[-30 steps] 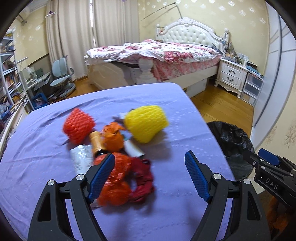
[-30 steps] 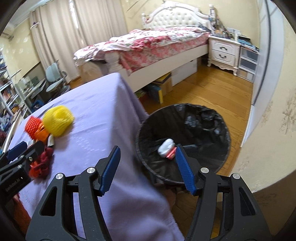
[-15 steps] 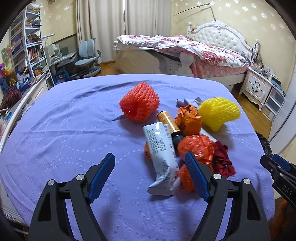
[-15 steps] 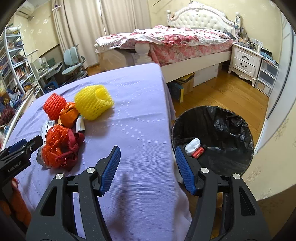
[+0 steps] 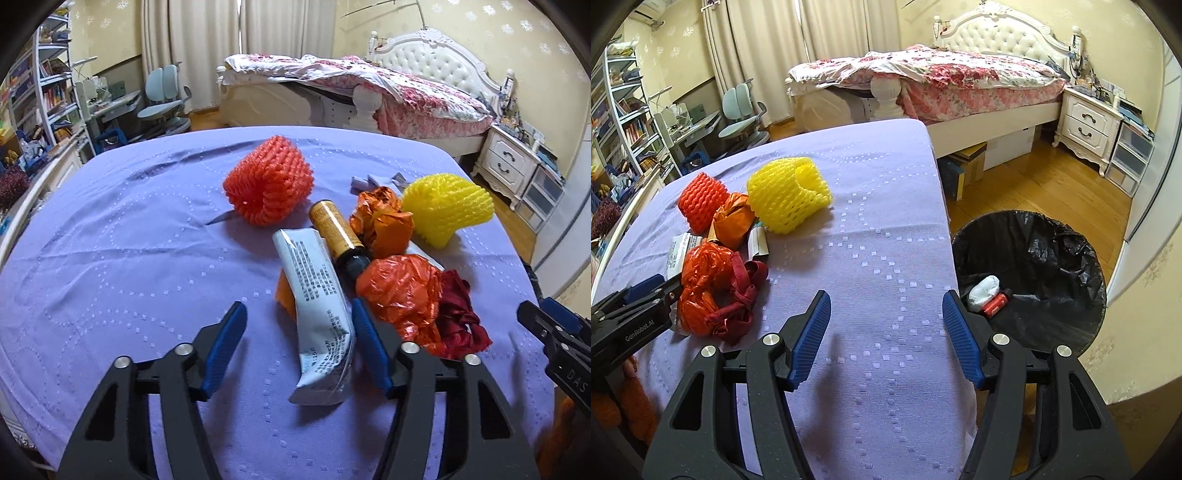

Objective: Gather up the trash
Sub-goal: 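Return to the table and grasp the white tube with the left tool, then grasp the red ribbon with the right tool while the left holds the tube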

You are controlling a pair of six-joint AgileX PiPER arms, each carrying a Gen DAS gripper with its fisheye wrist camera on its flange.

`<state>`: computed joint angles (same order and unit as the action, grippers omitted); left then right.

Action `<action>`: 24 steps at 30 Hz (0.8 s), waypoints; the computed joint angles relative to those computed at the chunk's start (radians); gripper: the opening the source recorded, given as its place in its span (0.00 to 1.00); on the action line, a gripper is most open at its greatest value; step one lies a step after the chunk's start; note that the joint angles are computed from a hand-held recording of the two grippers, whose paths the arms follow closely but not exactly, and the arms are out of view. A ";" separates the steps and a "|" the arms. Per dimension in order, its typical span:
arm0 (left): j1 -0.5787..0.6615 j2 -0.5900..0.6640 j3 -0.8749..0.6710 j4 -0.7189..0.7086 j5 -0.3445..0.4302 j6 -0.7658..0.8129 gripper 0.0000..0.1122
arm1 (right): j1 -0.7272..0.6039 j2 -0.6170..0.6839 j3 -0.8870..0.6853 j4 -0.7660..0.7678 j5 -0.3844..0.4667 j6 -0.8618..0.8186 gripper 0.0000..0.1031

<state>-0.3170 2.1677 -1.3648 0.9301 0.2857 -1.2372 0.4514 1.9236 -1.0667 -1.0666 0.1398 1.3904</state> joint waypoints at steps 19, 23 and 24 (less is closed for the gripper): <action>0.026 -0.104 0.170 0.359 -0.057 -0.316 0.28 | 0.030 -0.005 -0.002 -0.064 0.009 0.060 0.60; 0.034 -0.117 0.199 0.454 -0.041 -0.403 0.28 | 0.051 -0.016 -0.005 -0.025 0.010 0.019 0.60; 0.037 -0.119 0.205 0.467 -0.042 -0.415 0.28 | 0.058 -0.015 -0.010 0.008 0.007 -0.012 0.60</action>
